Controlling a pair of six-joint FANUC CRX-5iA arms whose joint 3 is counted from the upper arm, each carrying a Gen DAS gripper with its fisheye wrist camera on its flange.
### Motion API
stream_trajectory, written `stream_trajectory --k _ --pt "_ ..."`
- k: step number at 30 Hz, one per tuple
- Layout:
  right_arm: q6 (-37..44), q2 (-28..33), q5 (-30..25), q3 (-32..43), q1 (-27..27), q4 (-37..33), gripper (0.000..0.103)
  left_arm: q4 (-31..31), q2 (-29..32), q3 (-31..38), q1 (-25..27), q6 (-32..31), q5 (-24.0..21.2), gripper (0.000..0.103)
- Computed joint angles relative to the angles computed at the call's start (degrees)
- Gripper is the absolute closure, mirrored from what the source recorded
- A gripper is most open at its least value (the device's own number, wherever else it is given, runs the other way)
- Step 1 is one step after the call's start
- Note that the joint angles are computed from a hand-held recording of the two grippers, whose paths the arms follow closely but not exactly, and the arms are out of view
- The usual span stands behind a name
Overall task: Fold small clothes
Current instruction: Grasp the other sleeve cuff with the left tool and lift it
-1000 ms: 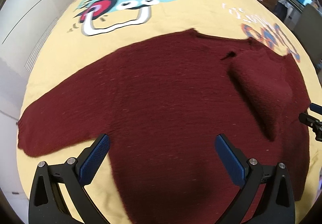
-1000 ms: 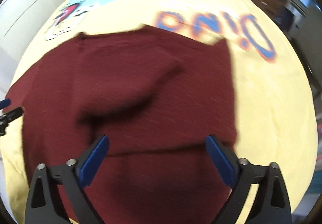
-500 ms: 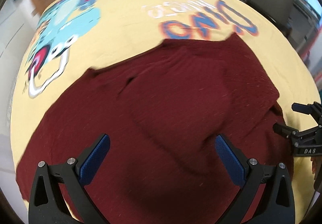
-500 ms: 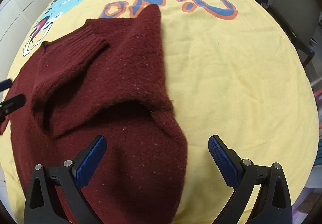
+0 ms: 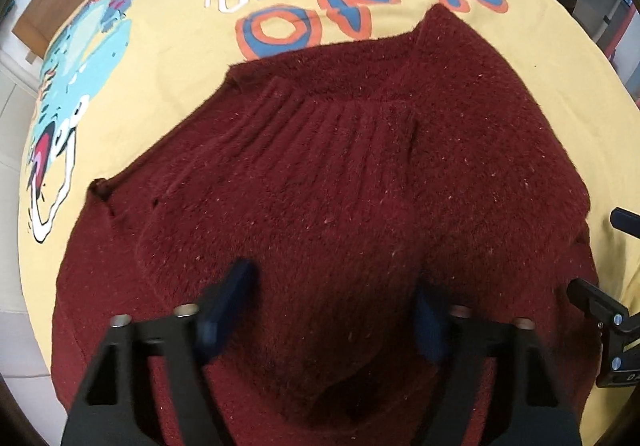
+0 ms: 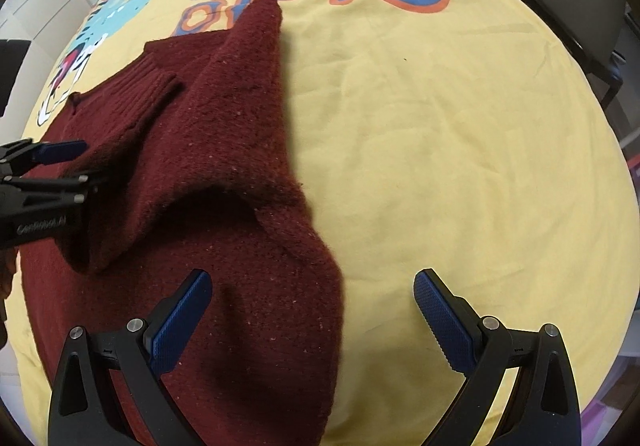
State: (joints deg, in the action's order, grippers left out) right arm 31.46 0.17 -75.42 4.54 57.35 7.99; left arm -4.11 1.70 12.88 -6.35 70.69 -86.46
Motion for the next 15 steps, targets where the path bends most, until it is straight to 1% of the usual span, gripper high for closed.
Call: stream_trajectory --k 1,2,3,4,7,8,11,15 --pt "0.1 0.0 0.0 -0.1 -0.1 -0.1 0.002 0.1 0.4 0.3 0.2 -0.4 -0.5 0.060" --pt "0.2 0.1 -0.1 -0.1 -0.1 -0.1 0.002 -0.6 0.6 0.8 0.2 -0.7 -0.6 0.070" --pt "0.2 0.2 -0.1 0.0 -0.2 0.0 0.002 -1.1 0.5 1.0 0.3 -0.8 -0.4 0.088" --pt "0.4 0.5 0.0 0.1 -0.3 0.0 0.002 -1.8 0.1 1.3 0.6 -0.3 -0.2 0.089" --pt "1.1 1.5 0.1 1.0 -0.4 -0.3 0.002 4.4 -1.6 0.3 6.3 0.2 0.6 0.090" --pt "1.3 1.8 0.1 1.3 -0.4 -0.3 0.002 5.3 -2.5 -0.2 7.7 0.2 1.0 0.090" --pt "1.6 2.6 0.4 2.1 -0.3 -0.4 0.002 5.6 -5.5 -2.0 10.1 -0.4 2.2 0.091" --pt "2.1 3.5 0.3 3.1 -0.1 -0.5 0.002 9.1 -9.4 -6.4 16.2 -1.9 3.4 0.092"
